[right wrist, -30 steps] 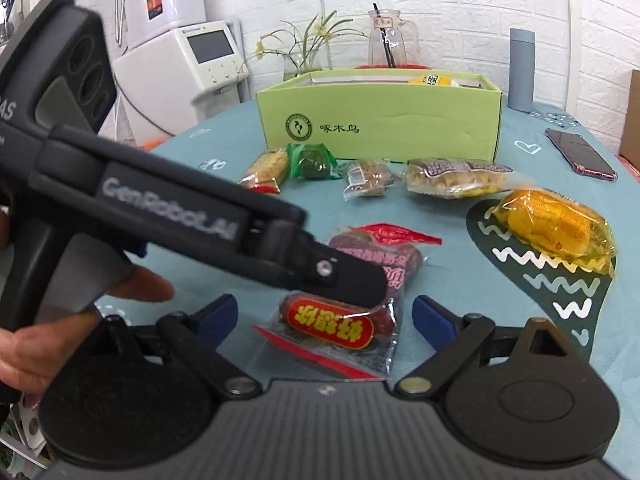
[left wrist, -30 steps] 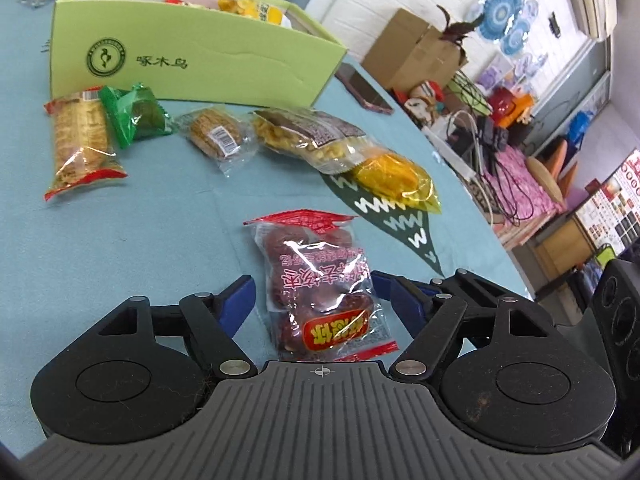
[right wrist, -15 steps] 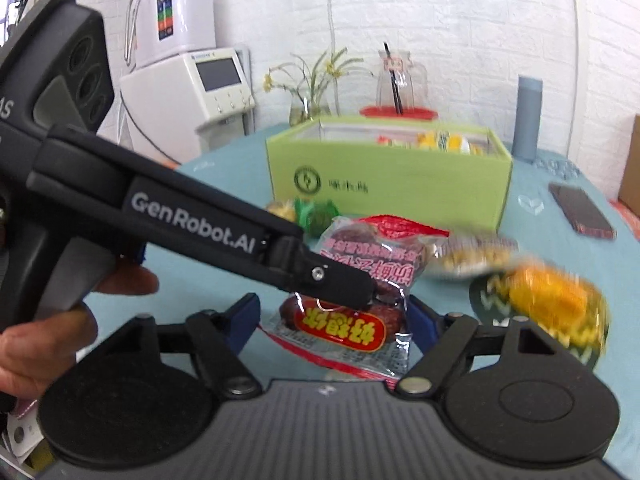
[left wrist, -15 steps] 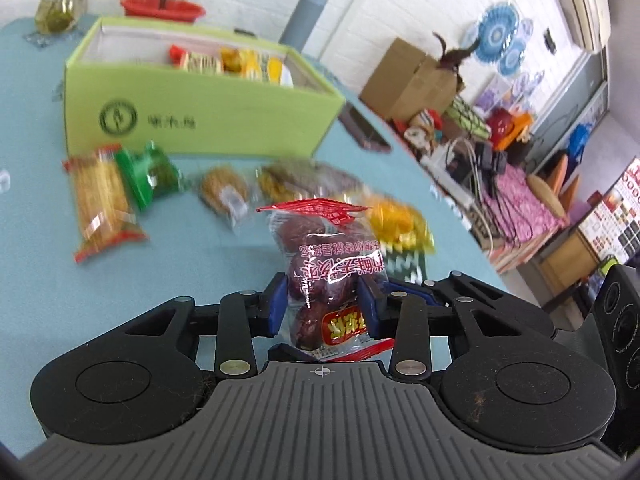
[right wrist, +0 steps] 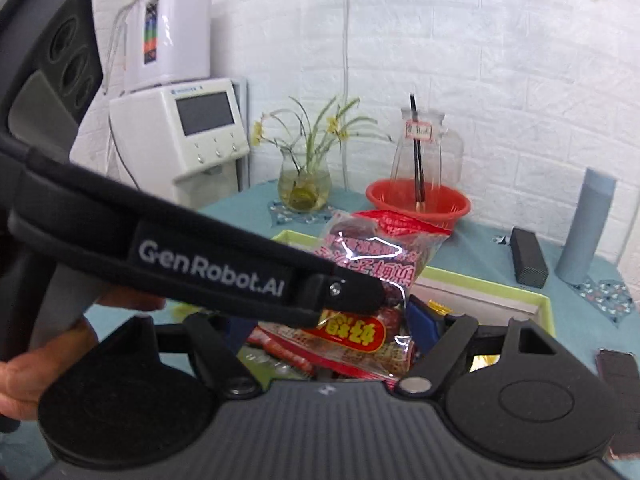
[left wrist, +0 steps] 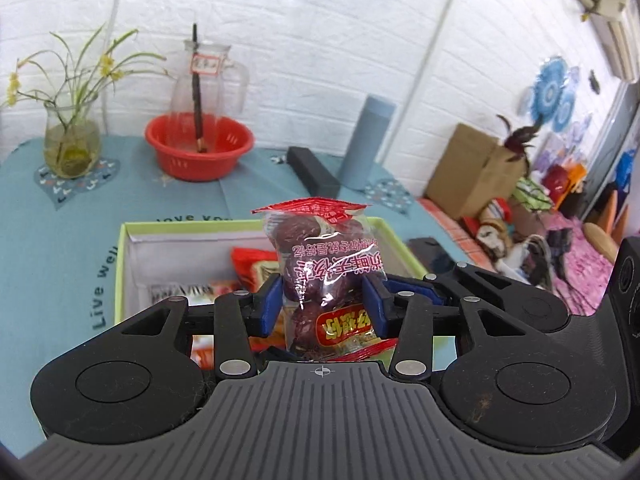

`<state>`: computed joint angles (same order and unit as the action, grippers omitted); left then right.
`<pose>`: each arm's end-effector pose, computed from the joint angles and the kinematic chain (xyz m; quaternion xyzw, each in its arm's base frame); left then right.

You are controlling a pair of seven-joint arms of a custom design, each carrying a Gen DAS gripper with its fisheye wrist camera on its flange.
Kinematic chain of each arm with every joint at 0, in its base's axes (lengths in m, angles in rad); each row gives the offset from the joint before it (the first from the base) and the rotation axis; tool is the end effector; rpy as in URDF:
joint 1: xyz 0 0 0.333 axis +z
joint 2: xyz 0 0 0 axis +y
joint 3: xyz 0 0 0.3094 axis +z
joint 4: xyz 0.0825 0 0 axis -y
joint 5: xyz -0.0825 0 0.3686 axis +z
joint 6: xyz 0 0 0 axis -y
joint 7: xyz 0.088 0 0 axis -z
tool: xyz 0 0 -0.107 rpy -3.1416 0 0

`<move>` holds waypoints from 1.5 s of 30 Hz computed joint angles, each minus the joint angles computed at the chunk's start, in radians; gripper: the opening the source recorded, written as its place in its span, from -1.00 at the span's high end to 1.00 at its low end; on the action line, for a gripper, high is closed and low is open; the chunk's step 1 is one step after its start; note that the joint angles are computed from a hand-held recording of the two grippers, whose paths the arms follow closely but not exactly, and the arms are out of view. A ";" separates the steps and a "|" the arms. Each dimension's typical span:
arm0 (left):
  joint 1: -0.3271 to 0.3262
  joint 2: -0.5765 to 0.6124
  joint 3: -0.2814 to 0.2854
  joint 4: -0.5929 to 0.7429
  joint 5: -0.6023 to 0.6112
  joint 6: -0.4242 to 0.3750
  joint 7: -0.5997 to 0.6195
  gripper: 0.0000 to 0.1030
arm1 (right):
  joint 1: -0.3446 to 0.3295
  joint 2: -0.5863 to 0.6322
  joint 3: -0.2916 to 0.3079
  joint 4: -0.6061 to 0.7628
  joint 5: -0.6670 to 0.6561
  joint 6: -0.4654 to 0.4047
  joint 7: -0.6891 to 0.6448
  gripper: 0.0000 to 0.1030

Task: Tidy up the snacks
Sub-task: 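Lower the date packet into the green box and open the left gripper, then reach the left gripper to the yellow translucent bag and grasp it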

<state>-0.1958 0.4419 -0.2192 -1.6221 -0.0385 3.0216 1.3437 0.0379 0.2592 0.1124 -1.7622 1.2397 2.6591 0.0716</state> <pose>0.6598 -0.2555 0.4915 -0.5991 0.6508 -0.4361 0.1655 0.6502 0.0648 0.4741 -0.7814 0.3785 -0.2018 0.4533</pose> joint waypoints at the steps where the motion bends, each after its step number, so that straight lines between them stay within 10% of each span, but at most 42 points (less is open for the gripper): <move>1: 0.006 0.039 -0.001 0.052 -0.001 -0.032 0.006 0.54 | 0.011 0.043 -0.009 0.046 -0.054 -0.005 0.052 -0.57; 7: 0.005 0.171 0.021 0.199 0.001 -0.152 0.004 0.43 | 0.010 0.194 0.006 0.186 -0.282 -0.046 0.259 -0.66; 12: 0.038 0.102 -0.007 0.070 -0.039 -0.029 0.005 -0.21 | -0.042 0.138 0.075 0.117 -0.244 0.018 0.217 -0.80; 21: 0.214 -0.171 -0.257 -0.326 -0.111 0.259 0.068 -0.47 | -0.061 -0.227 0.037 -0.248 0.108 0.049 -0.110 -0.81; 33: 0.342 -0.223 -0.538 -0.587 0.002 0.292 -0.165 -0.57 | -0.030 -0.576 -0.182 -0.752 0.094 0.127 -0.103 -0.81; 45: 0.144 -0.054 -0.432 -0.359 -0.047 0.183 -0.128 -0.53 | -0.015 -0.379 -0.302 -0.555 0.144 0.052 -0.316 -0.81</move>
